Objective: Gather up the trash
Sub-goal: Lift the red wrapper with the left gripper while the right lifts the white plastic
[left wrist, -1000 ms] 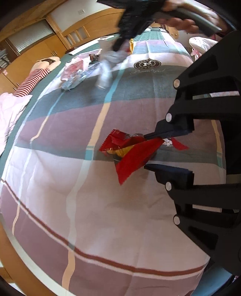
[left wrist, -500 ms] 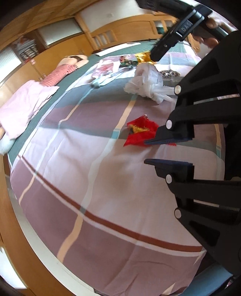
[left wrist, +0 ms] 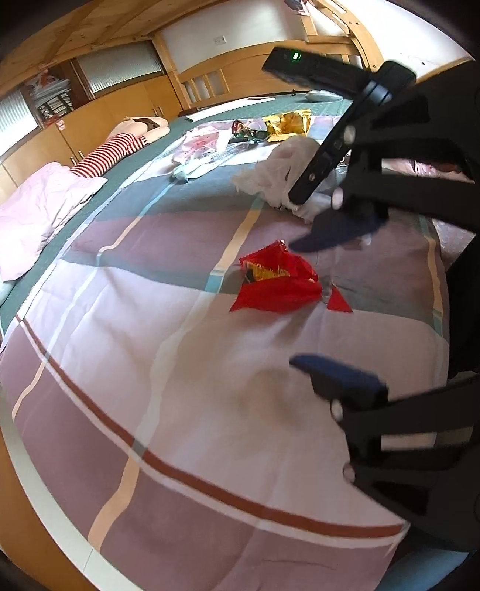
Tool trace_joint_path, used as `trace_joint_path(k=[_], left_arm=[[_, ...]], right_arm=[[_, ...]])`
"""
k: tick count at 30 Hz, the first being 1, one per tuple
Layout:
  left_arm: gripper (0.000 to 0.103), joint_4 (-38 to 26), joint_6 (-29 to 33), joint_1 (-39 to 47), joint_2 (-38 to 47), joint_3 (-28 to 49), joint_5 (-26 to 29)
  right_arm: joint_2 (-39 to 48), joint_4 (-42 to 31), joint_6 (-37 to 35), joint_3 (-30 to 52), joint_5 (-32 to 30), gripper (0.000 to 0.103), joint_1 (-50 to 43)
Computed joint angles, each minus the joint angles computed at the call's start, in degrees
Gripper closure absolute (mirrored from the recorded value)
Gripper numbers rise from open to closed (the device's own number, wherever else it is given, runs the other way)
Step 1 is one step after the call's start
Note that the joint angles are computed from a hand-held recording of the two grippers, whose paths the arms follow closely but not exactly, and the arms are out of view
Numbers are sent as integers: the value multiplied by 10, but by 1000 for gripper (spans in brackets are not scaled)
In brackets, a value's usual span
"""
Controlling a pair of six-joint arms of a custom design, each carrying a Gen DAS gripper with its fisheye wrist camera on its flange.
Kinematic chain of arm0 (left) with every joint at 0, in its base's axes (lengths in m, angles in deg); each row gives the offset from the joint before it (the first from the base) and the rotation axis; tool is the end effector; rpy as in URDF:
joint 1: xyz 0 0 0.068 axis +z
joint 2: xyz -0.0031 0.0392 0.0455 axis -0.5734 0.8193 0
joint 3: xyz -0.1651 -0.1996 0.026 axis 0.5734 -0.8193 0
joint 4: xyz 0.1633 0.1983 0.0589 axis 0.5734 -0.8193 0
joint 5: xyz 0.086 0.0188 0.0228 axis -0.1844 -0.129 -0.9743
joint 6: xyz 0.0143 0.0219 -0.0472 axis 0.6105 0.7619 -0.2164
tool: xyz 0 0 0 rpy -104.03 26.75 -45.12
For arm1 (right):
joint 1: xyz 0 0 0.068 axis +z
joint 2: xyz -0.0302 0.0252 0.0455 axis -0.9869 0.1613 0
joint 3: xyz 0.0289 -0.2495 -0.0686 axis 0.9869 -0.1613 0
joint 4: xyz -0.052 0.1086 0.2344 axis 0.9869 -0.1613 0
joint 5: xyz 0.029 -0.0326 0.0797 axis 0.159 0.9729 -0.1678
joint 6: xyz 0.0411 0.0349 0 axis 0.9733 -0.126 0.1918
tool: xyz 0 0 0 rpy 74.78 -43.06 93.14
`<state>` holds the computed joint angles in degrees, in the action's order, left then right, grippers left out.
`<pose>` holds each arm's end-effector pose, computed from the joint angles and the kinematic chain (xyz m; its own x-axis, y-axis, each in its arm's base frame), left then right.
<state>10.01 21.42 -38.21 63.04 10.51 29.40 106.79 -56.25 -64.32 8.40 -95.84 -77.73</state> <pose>0.1879 -0.0190 0.0977 -0.7158 -0.6454 -0.2666 -0.4471 0.7169 -0.5350 0.2699 0.0246 0.1287 -0.9223 -0.2208 -0.3172 -0.3005 0.9259 0.2290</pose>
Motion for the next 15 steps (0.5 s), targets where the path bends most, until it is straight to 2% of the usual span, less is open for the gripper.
trace_joint_path(k=[3, 5, 6, 8, 9, 11, 13, 15], left_arm=[[37, 36, 3, -28, 47, 14, -7], [39, 50, 8, -62, 82, 31, -30], [43, 52, 13, -74, 97, 39, -43], [71, 50, 31, -107, 147, 66, -77], [75, 48, 37, -120, 169, 77, -95], [88, 47, 40, -157, 187, 87, -164], [93, 48, 40, -184, 178, 85, -207], [94, 45, 30, -204, 145, 73, -229]], right_arm=[[-60, -30, -28, -12, -9, 67, -40], [-119, -76, -76, -14, -43, 67, -94], [-141, -97, -97, -14, -57, 67, -118], [-185, -160, -167, -2, -102, 67, -192], [-205, -202, -219, 10, -132, 67, -245], [-219, -258, -303, 34, -169, 67, -326], [-218, -321, -411, 69, -206, 67, -431], [-196, -370, -495, 109, -229, 67, -513]])
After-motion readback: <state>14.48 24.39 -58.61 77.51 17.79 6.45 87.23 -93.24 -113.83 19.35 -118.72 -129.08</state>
